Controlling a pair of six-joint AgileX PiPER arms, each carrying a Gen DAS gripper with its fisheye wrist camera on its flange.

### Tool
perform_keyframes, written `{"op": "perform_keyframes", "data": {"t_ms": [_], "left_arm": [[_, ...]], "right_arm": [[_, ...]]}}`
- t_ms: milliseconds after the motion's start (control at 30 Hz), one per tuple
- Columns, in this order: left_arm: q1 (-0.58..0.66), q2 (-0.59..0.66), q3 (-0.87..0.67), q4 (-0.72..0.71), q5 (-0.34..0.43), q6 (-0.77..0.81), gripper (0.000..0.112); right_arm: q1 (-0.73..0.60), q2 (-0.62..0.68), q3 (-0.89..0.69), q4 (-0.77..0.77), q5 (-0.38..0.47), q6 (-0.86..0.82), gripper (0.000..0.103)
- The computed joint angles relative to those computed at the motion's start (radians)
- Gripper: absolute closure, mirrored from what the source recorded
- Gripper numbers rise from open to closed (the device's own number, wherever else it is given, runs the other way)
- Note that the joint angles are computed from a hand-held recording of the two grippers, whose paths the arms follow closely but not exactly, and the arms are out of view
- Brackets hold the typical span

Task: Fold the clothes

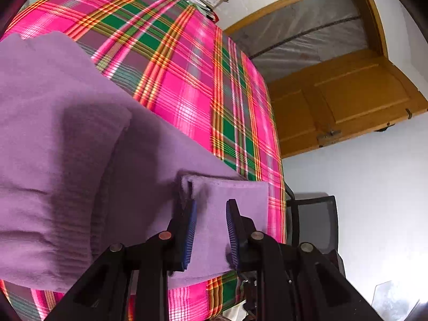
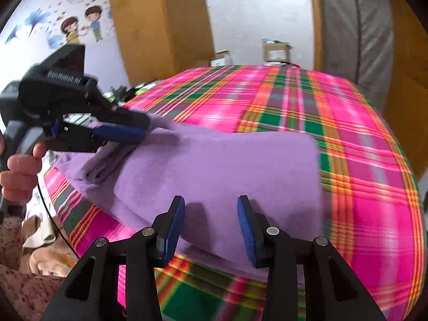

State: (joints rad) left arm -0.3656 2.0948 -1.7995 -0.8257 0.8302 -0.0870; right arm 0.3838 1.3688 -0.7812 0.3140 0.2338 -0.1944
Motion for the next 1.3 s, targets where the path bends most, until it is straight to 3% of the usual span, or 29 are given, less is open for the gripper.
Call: {"op": "perform_keyframes", "data": {"t_ms": [67, 267, 400, 633, 900, 1000, 1233, 1300], "left_arm": [[0.006, -0.007, 0.016, -0.009, -0.006, 0.003, 0.09], [0.01, -0.023, 0.044, -0.002, -0.015, 0.019, 0.09], [0.015, -0.039, 0.059, -0.008, -0.016, 0.029, 0.09], [0.045, -0.103, 0.143, -0.017, -0.051, 0.048, 0.09], [0.101, -0.191, 0.272, -0.015, -0.096, 0.059, 0.09], [0.126, -0.224, 0.324, -0.019, -0.116, 0.061, 0.09], [0.194, -0.276, 0.415, -0.026, -0.14, 0.077, 0.09], [0.2, -0.281, 0.428, -0.01, -0.144, 0.066, 0.09]], "right_arm": [[0.024, 0.035, -0.031, -0.044, 0.006, 0.044, 0.062], [0.104, 0.124, -0.13, -0.443, 0.062, 0.443, 0.062], [0.141, 0.18, -0.211, -0.544, 0.093, 0.532, 0.062], [0.176, 0.288, -0.346, -0.607, 0.168, 0.585, 0.062], [0.182, 0.332, -0.411, -0.552, 0.157, 0.512, 0.062], [0.193, 0.377, -0.452, -0.577, 0.192, 0.534, 0.06], [0.164, 0.359, -0.448, -0.416, 0.15, 0.414, 0.059], [0.171, 0.355, -0.448, -0.445, 0.145, 0.439, 0.059]]}}
